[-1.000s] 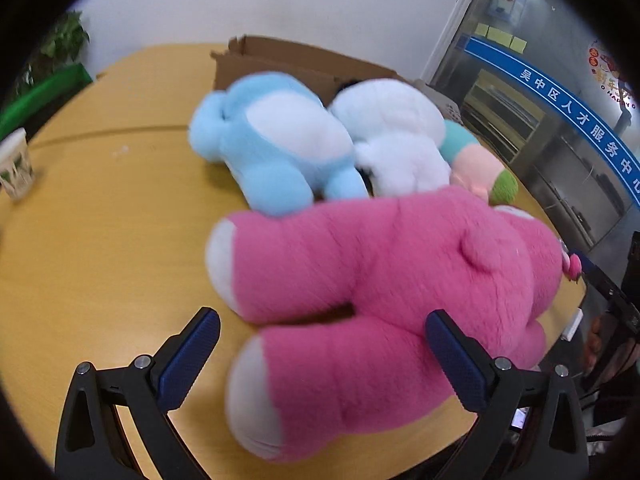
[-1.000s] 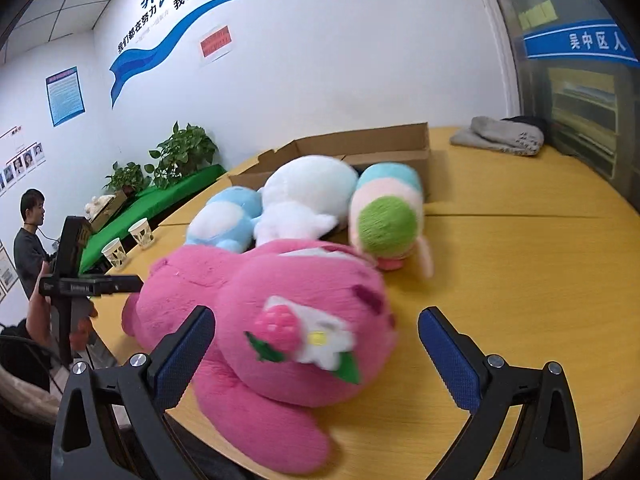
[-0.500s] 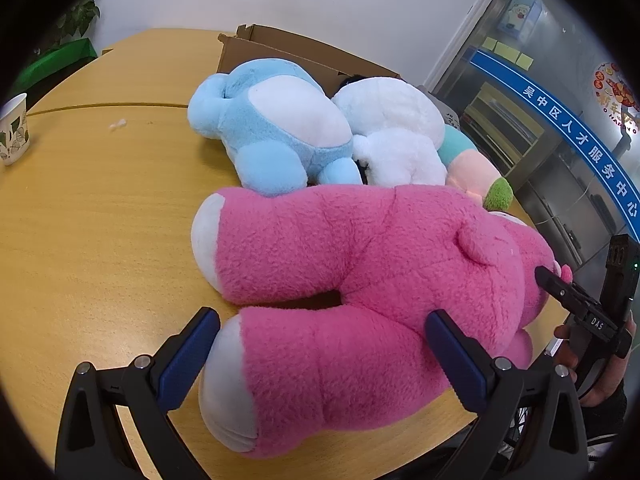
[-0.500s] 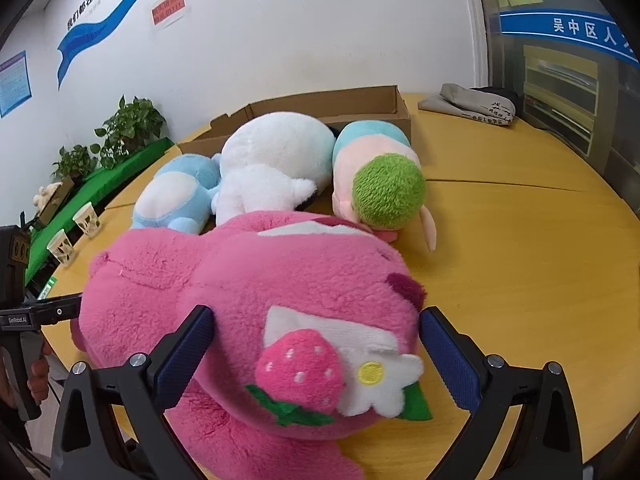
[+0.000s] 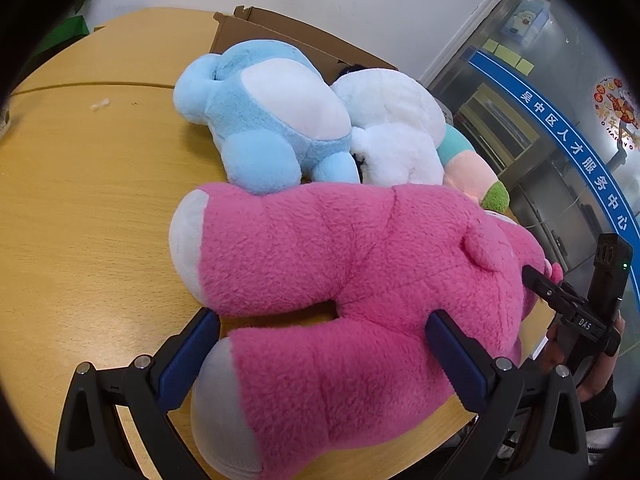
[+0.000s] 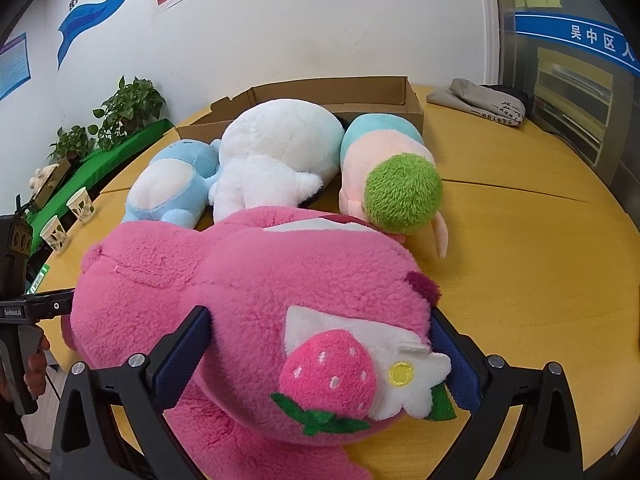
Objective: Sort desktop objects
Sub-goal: 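Move both tools toward the pink bear's leg and close both grippers on it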
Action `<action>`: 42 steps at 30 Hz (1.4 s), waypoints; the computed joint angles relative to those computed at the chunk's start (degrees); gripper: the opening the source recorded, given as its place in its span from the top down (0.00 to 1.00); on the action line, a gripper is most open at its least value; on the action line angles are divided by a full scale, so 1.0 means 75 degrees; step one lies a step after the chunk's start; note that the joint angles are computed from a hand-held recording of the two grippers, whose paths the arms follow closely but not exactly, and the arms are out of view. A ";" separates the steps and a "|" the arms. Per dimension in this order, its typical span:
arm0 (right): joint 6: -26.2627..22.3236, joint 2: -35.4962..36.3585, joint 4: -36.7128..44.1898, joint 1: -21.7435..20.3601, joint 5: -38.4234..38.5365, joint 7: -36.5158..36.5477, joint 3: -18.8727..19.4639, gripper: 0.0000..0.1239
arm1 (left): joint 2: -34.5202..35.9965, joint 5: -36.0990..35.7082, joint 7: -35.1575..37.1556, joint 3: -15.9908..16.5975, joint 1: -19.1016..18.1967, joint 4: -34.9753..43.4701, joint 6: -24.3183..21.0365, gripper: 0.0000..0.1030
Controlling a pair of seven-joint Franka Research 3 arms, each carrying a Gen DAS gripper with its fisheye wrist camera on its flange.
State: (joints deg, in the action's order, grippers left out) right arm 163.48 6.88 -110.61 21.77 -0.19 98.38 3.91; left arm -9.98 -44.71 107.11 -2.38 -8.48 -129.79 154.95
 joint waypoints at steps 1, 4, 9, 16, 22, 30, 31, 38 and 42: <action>0.0002 0.0021 0.0010 -0.0008 0.0033 -0.0038 0.0010 0.17 | 0.0003 -0.0129 0.0093 0.0034 -0.0021 -0.0004 -0.0035 0.00; 0.0078 0.0023 -0.0040 -0.0014 0.0127 -0.0099 0.0022 0.17 | -0.0003 -0.0354 0.0258 0.0053 -0.0030 -0.0033 -0.0052 0.00; 0.0055 -0.0009 -0.0060 0.0044 -0.0091 0.0094 -0.0030 0.17 | -0.0023 -0.0496 0.0441 0.0033 -0.0023 -0.0079 0.0015 0.00; -0.0089 -0.0044 -0.0008 -0.0005 0.0052 -0.0155 0.0029 0.17 | -0.0115 -0.0079 0.0312 -0.0035 0.0024 -0.0097 0.0151 0.00; -0.0017 -0.0207 -0.0164 -0.0018 -0.0048 -0.0282 0.0051 0.17 | -0.0318 -0.0021 0.0349 0.0107 -0.0122 -0.0220 0.0299 0.01; 0.0355 -0.0462 -0.0482 -0.0184 0.0468 -0.0928 0.0127 0.17 | -0.0469 -0.0246 0.0535 0.0291 -0.0329 -0.0412 0.0258 0.01; 0.0357 -0.0478 -0.0495 -0.0203 0.0506 -0.0974 0.0124 0.17 | -0.0451 -0.0264 0.0531 0.0298 -0.0328 -0.0406 0.0232 0.01; -0.0461 -0.0144 -0.0044 -0.0488 0.2589 -0.2500 0.0344 0.17 | -0.0206 -0.0443 0.0619 0.0242 -0.0207 -0.0270 -0.0073 0.05; -0.1152 0.0147 0.0295 -0.0768 0.4713 -0.3332 0.0497 0.24 | -0.0237 -0.0821 0.0795 0.0215 -0.0146 -0.0301 -0.0165 0.30</action>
State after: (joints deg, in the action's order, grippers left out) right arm 154.84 7.99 -108.39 16.01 35.15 73.39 7.63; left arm -11.75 -50.87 113.07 -0.77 -9.58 -132.05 153.72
